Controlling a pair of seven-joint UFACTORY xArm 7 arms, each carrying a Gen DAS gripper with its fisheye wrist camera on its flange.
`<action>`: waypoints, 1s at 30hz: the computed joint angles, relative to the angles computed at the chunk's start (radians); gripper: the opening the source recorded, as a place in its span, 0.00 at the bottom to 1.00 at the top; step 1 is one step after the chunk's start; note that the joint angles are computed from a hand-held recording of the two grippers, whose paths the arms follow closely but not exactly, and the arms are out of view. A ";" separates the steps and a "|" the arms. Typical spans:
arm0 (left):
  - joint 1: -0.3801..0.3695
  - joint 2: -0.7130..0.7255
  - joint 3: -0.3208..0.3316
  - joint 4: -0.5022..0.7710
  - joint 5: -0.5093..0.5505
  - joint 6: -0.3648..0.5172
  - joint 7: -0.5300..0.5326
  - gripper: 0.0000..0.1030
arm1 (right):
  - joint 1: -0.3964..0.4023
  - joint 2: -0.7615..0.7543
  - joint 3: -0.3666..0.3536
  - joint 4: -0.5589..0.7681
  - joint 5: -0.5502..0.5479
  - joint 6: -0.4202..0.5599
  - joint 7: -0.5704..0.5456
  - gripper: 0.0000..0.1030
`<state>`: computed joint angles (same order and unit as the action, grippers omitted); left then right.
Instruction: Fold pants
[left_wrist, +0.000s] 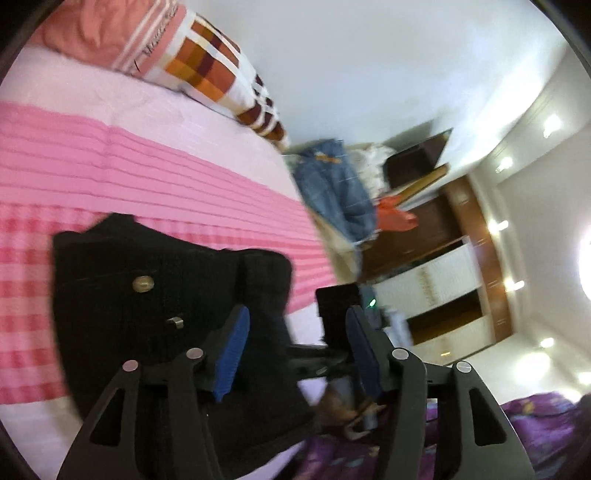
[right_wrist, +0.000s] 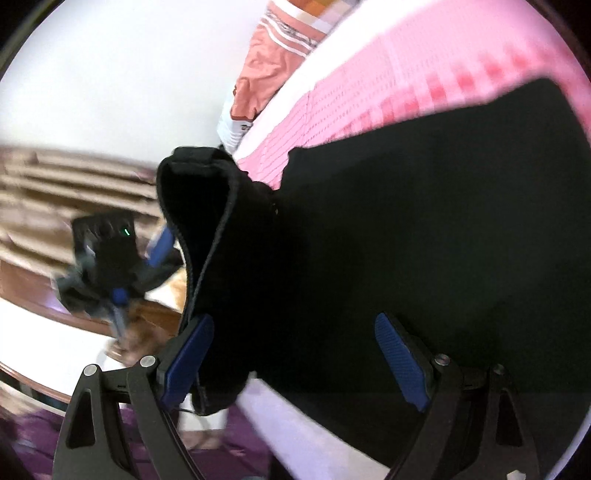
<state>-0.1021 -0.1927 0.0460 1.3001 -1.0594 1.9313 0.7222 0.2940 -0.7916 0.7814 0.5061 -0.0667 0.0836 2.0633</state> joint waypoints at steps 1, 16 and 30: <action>0.004 -0.015 -0.001 -0.006 0.028 -0.012 0.017 0.55 | -0.031 -0.013 0.027 -0.014 0.006 -0.054 0.028 0.85; 0.072 -0.050 0.054 -0.173 0.083 -0.030 0.008 0.63 | -0.052 -0.018 0.010 0.060 0.023 0.054 -0.015 1.00; 0.099 -0.076 0.068 -0.192 0.102 -0.048 0.006 0.69 | -0.005 0.241 -0.048 0.160 -0.079 0.067 -0.119 1.00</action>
<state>-0.0034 -0.2683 0.1139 1.1084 -0.9578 1.8833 0.7277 0.2894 -0.5506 0.7335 0.6657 -0.1453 0.1506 1.9438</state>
